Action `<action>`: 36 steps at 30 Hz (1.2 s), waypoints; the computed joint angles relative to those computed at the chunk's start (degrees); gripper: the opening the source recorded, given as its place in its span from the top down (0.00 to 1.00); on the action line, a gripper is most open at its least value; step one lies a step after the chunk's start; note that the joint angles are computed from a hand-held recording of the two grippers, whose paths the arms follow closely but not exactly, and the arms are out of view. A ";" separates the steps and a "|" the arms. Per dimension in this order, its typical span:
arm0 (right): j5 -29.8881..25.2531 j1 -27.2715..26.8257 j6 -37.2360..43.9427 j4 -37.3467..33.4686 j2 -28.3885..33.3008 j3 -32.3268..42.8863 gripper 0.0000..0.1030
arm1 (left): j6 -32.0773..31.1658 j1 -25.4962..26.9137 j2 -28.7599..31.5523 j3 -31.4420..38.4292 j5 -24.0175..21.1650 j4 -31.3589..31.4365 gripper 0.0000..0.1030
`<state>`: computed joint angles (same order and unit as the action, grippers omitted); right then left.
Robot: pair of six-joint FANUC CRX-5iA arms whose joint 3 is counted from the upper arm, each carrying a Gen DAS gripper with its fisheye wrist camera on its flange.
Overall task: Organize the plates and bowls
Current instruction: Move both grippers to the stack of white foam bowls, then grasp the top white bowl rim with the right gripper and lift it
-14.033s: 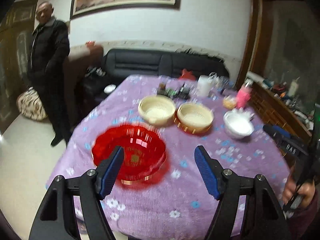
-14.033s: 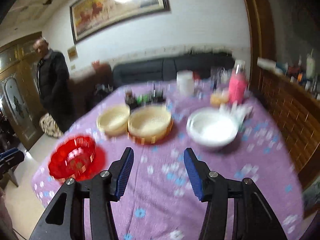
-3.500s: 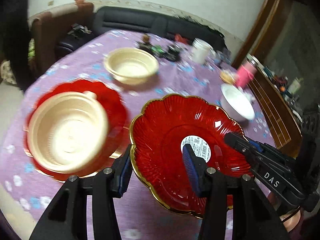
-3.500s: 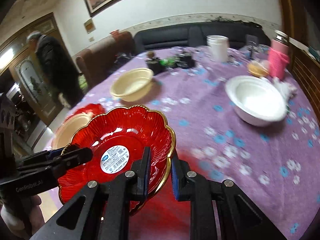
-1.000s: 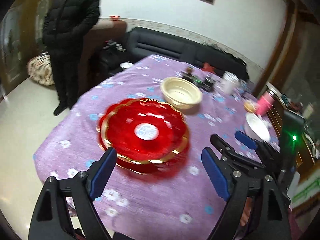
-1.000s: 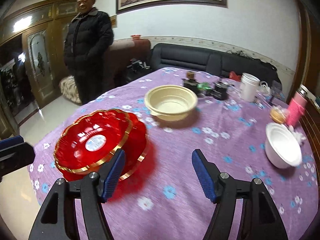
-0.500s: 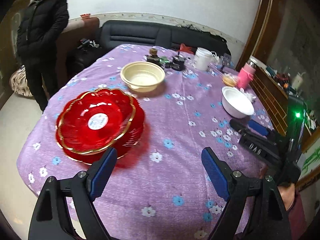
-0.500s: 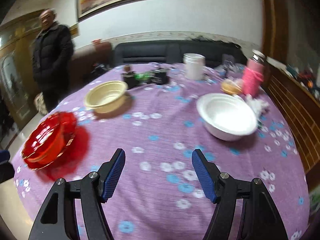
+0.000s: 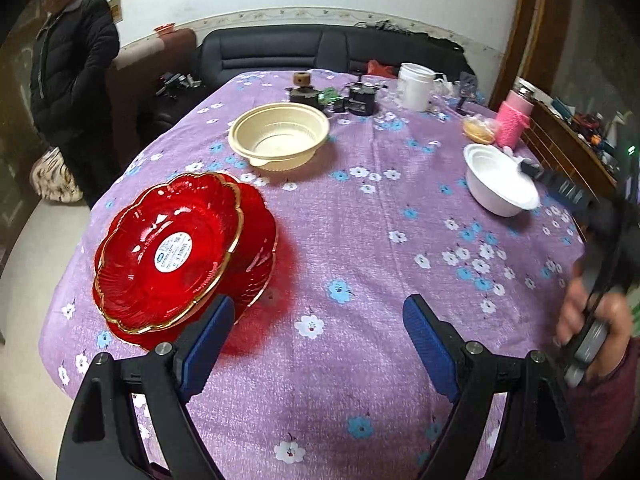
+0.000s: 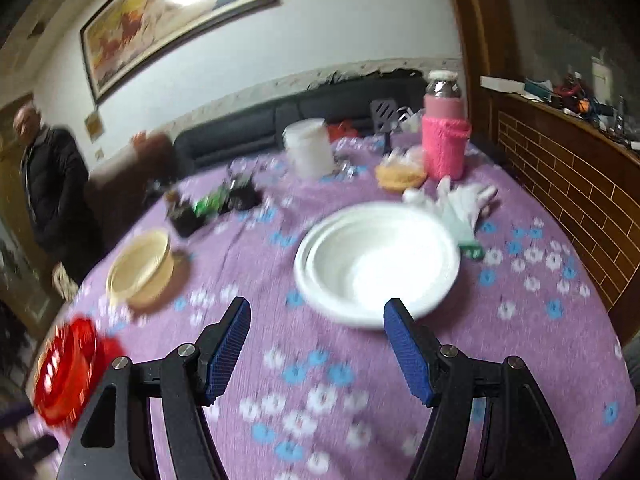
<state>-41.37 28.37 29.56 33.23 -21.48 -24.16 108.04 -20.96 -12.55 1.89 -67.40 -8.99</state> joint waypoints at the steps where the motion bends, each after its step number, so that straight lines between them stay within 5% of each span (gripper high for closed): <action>1: 1.34 -1.59 -0.57 -0.08 0.33 0.46 0.29 | 0.62 0.06 0.36 0.26 -0.09 -0.01 0.17; 6: 7.53 -10.04 -4.41 0.08 2.79 1.55 0.29 | 1.13 -0.82 2.77 0.74 0.30 1.53 0.17; 10: 7.05 -14.92 -0.90 -6.33 5.32 3.39 0.29 | 1.65 -3.13 5.81 2.61 0.59 0.85 0.17; 12: 5.45 -16.44 5.41 -11.99 7.83 6.06 0.43 | 2.09 -3.72 6.89 2.96 1.29 1.19 0.17; 13: 4.53 -16.63 7.00 -13.50 8.72 6.91 0.53 | 2.07 -3.98 7.49 3.11 1.57 1.58 0.17; 15: 1.62 -16.52 10.67 -16.21 11.54 9.39 0.55 | 1.40 -4.55 8.90 3.60 1.53 2.47 0.17; 18: -1.15 -15.78 16.36 -19.86 14.18 11.77 0.72 | 0.18 -4.92 9.80 3.76 1.49 3.38 0.17; 22: -1.56 -14.23 22.05 -23.28 14.12 12.44 0.80 | 0.30 -3.55 8.89 3.47 2.41 3.47 0.17; 30: -12.88 -17.69 55.25 -54.90 16.04 22.97 0.84 | 0.38 -0.12 10.35 5.93 3.62 4.33 0.17; 36: -13.10 -14.48 57.36 -54.31 15.06 21.78 0.82 | -1.52 0.72 16.15 6.83 5.22 10.77 0.21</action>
<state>-54.47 13.89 86.92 -21.08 -6.42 -2.38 106.53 -20.24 3.61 8.72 -62.18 1.78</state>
